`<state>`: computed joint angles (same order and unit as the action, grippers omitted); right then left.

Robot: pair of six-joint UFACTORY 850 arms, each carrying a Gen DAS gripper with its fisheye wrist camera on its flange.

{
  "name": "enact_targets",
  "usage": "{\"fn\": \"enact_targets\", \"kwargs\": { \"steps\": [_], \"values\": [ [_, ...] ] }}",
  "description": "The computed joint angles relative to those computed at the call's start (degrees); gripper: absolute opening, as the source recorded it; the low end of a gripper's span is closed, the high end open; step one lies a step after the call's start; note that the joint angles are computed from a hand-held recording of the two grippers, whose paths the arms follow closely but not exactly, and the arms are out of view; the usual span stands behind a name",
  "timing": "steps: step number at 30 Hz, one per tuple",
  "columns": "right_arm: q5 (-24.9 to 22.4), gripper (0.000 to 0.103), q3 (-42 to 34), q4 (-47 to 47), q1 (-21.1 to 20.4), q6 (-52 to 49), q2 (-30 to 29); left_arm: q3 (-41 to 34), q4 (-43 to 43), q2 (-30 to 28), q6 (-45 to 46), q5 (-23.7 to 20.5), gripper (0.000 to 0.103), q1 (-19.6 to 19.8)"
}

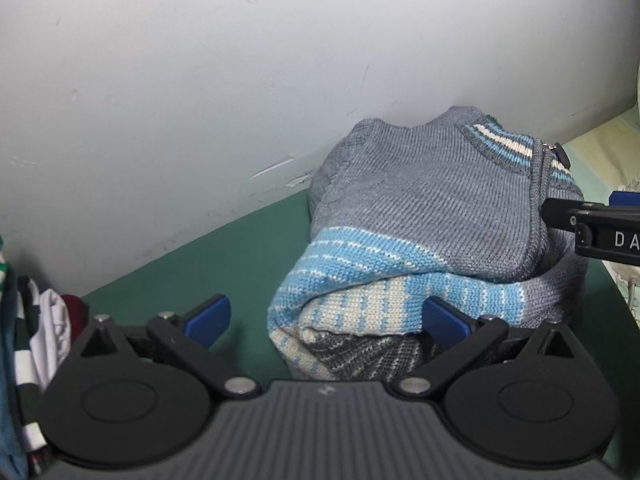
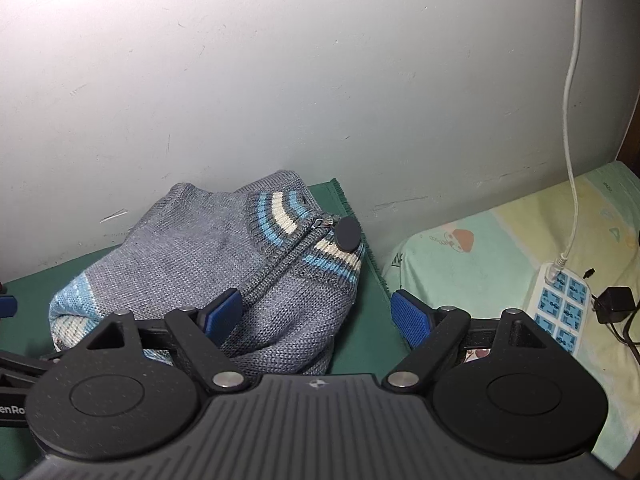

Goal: Fold clothes
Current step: 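Close the right gripper on the sweater collar while the left gripper grasps the hem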

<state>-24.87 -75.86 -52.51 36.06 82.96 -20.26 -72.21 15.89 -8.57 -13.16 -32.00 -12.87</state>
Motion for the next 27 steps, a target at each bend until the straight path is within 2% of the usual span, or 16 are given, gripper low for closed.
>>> {"fn": "enact_targets", "kwargs": {
  "steps": [4,6,10,11,13,14,15,16,17,22,24,27],
  "values": [
    [2.5,0.080,-0.3,-0.9,-1.0,3.0,-1.4,0.2,-14.5,-1.4,11.6,2.7,0.102,2.9],
    [3.7,0.079,0.3,-4.7,-1.0,7.8,-1.5,1.6,-19.9,-1.0,16.5,4.7,0.103,3.8],
    [5.0,0.062,1.1,-13.8,-0.3,15.6,-1.8,3.0,-29.1,-0.5,23.8,5.3,0.102,5.3],
    [5.0,0.059,1.1,-15.4,0.0,16.3,-1.8,3.0,-30.2,-0.5,24.4,4.9,0.102,5.5],
    [5.0,0.043,1.2,-18.4,0.4,17.7,-1.8,3.2,-29.5,-0.2,24.2,5.2,0.102,5.3],
    [4.9,0.040,1.3,-19.5,0.7,18.3,-1.6,3.6,-29.3,0.2,24.5,5.8,0.102,5.0],
    [4.7,0.034,1.5,-20.9,0.9,19.1,-1.5,4.0,-29.0,0.7,24.8,6.4,0.100,4.8],
    [4.5,0.027,1.7,-22.4,1.1,20.1,-1.2,4.4,-28.7,1.2,25.0,7.0,0.092,4.5],
    [4.1,0.025,2.0,-23.9,1.4,20.9,-1.0,4.7,-29.1,1.5,25.7,7.3,0.087,4.4],
    [3.3,0.016,3.6,-29.8,1.6,25.3,0.1,4.4,-34.7,2.0,31.5,6.0,0.083,5.6],
    [3.4,0.016,4.0,-30.9,1.5,25.2,0.3,4.0,-37.4,2.2,35.2,5.7,0.088,6.4],
    [3.1,0.017,4.2,-31.5,1.5,24.1,0.2,3.7,-31.1,2.1,32.5,8.5,0.095,5.7]
  ]
}}
